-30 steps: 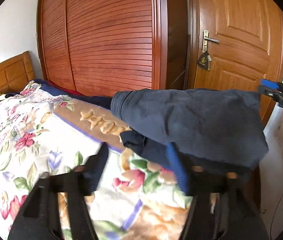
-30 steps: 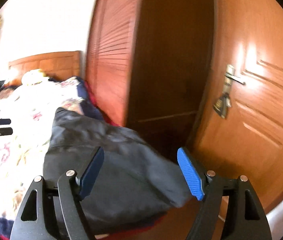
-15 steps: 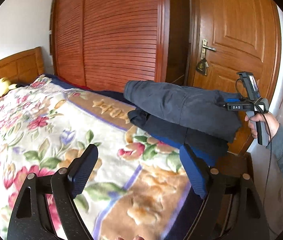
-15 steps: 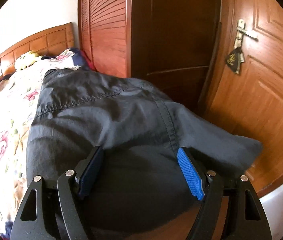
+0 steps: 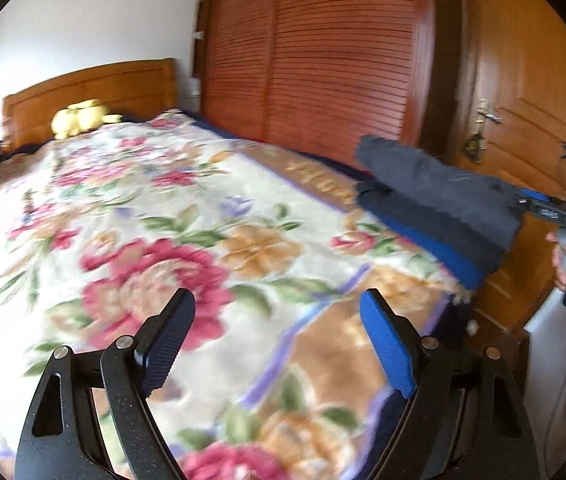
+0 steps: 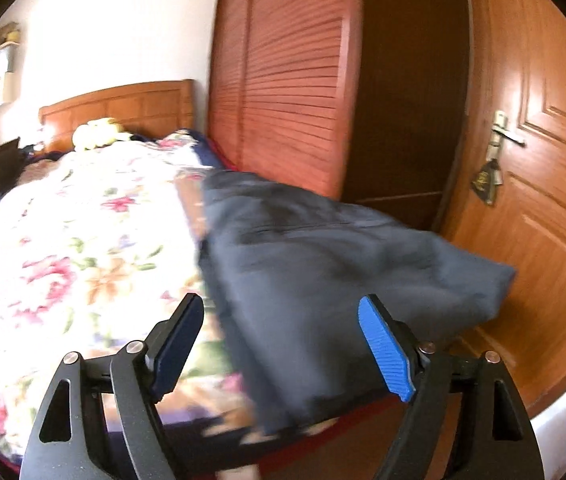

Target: Fold large clothes

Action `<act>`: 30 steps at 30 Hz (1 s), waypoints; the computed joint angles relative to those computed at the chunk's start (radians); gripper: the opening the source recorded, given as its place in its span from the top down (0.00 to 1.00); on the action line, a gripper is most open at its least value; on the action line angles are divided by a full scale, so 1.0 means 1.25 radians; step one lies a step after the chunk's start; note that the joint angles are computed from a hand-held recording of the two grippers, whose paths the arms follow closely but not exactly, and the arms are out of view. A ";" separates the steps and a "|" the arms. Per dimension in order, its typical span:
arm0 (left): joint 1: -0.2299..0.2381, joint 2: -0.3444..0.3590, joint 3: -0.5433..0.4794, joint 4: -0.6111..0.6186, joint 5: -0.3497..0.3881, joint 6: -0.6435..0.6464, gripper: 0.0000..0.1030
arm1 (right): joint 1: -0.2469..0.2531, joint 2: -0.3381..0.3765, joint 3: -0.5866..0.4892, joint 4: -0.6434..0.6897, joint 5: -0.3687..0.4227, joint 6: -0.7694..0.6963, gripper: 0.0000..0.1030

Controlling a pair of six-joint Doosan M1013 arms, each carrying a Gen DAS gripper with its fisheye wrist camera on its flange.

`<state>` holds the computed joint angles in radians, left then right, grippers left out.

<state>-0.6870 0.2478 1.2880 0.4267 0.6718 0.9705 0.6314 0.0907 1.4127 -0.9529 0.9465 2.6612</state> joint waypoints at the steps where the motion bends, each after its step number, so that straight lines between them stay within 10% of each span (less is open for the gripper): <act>1: 0.000 -0.007 0.012 0.024 0.001 -0.025 0.18 | 0.010 0.002 0.000 -0.002 -0.009 0.011 0.19; 15: -0.018 -0.114 0.172 0.341 0.158 -0.344 0.18 | 0.114 0.107 -0.072 0.117 -0.128 -0.059 0.18; 30: -0.004 -0.190 0.251 0.354 0.215 -0.474 0.18 | 0.157 0.160 -0.127 0.247 -0.239 -0.218 0.18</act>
